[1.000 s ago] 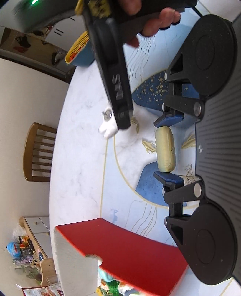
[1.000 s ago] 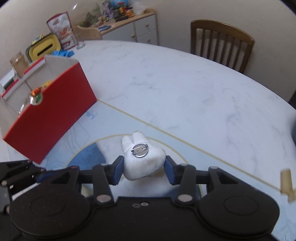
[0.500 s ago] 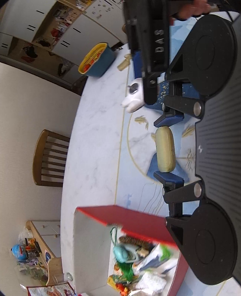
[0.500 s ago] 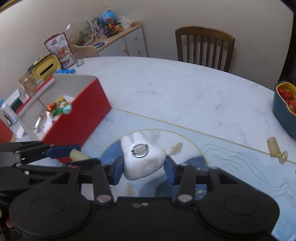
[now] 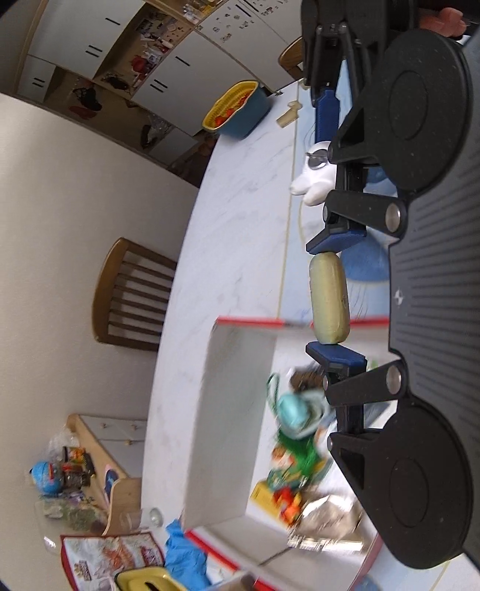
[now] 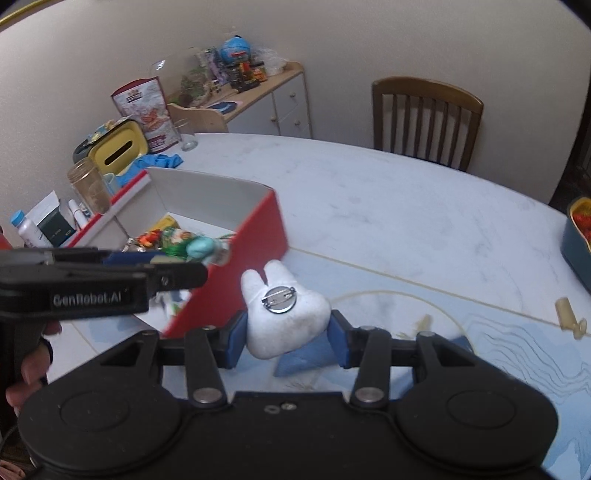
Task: Organize objects
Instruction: 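Carry the yellow-green cylinder and white tooth plush into the red box with both grippers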
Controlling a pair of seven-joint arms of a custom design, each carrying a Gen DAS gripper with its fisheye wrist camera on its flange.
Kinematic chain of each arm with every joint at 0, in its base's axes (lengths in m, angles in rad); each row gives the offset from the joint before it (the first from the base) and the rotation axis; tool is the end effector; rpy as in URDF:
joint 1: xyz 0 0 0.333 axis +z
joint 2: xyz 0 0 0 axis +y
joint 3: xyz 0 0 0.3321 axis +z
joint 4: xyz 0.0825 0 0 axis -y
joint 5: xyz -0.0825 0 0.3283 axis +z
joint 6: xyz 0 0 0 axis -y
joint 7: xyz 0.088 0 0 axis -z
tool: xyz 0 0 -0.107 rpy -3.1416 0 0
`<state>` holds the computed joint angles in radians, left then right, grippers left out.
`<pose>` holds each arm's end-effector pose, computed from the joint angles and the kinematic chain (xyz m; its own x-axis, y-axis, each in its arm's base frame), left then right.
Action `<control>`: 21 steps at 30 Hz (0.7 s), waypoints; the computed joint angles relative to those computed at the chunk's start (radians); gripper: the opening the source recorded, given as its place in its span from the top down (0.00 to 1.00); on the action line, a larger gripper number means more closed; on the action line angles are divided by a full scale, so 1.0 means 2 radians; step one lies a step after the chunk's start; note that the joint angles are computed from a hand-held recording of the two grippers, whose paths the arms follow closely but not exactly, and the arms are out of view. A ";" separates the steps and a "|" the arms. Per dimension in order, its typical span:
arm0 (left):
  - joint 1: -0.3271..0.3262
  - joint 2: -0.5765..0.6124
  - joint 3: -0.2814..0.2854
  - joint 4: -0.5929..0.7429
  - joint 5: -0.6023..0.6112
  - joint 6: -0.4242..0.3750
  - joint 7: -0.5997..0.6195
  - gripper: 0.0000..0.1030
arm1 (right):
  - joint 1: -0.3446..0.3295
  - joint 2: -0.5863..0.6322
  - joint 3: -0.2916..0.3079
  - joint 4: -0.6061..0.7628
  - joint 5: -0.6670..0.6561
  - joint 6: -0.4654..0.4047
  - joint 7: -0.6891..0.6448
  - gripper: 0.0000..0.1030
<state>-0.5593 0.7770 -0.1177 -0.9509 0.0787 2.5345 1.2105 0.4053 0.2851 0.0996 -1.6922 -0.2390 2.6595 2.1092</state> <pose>0.6225 -0.4472 0.5336 -0.3771 -0.8890 0.2598 -0.7280 0.1110 -0.6765 0.5627 0.3089 0.5471 0.1764 -0.9726 -0.1515 -0.7796 -0.0441 -0.6247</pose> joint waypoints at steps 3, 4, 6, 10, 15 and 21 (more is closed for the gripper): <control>0.014 -0.014 0.000 -0.019 -0.001 0.010 0.016 0.50 | 0.016 0.021 0.001 0.042 -0.010 -0.021 0.008 0.57; 0.018 -0.017 0.001 -0.023 0.000 0.011 0.020 0.50 | 0.021 0.029 0.001 0.057 -0.013 -0.030 0.009 0.57; 0.029 -0.025 -0.001 -0.033 -0.004 0.015 0.031 0.50 | 0.033 0.044 0.000 0.086 -0.022 -0.044 0.011 0.57; 0.046 -0.040 0.003 -0.057 -0.005 0.027 0.043 0.50 | 0.053 0.075 -0.002 0.139 -0.031 -0.066 0.010 0.57; 0.065 -0.048 0.003 -0.072 -0.011 0.031 0.056 0.50 | 0.076 0.114 -0.007 0.203 -0.038 -0.090 0.007 0.57; 0.078 -0.031 0.012 -0.039 -0.013 0.010 0.051 0.50 | 0.094 0.157 -0.019 0.266 -0.042 -0.117 0.008 0.57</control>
